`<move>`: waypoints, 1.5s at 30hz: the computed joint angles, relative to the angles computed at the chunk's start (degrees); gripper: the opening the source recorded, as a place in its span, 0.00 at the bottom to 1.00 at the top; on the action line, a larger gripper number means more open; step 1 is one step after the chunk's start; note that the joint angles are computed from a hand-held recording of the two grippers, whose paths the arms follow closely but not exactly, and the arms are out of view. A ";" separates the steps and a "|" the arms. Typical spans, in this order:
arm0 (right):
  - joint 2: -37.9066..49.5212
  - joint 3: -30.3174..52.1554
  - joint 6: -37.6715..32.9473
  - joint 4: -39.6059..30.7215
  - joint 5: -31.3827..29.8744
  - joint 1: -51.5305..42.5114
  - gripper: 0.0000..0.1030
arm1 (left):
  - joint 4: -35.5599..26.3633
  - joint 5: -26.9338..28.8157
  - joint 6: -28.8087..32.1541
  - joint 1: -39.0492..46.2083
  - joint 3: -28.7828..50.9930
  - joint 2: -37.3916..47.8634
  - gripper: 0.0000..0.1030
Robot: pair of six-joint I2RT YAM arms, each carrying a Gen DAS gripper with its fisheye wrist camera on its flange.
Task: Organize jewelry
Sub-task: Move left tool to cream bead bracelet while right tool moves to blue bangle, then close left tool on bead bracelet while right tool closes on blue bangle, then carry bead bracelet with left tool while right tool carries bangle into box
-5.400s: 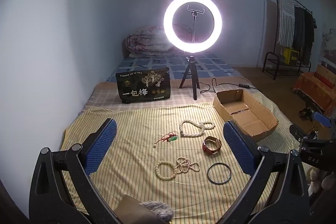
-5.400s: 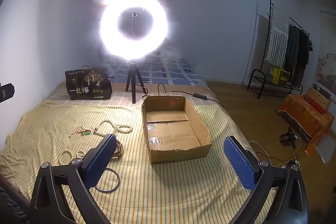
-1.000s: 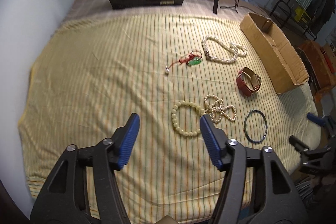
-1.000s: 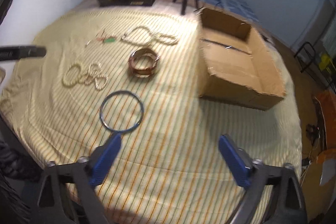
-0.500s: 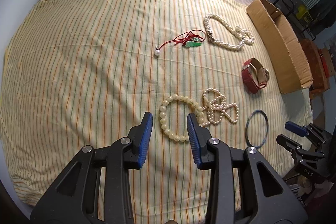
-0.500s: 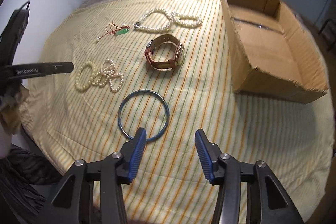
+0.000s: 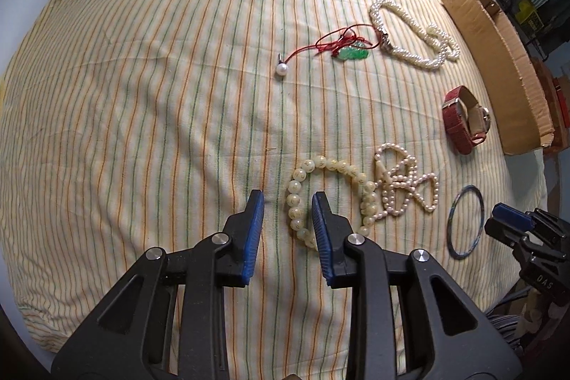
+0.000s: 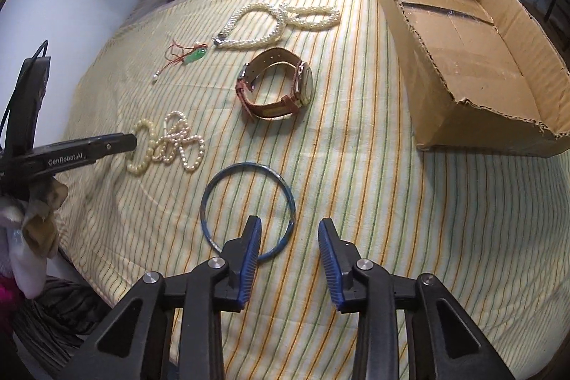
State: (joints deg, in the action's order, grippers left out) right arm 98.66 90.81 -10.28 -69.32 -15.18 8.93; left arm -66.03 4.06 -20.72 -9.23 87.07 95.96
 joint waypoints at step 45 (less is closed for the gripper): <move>-5.37 5.95 3.05 2.18 -5.10 1.07 0.01 | 2.66 -0.15 -5.15 -4.14 8.09 -6.78 0.05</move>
State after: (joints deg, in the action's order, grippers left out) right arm 93.30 96.76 -7.22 -67.14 -20.28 10.01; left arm -63.38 3.91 -25.87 -13.37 95.16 89.18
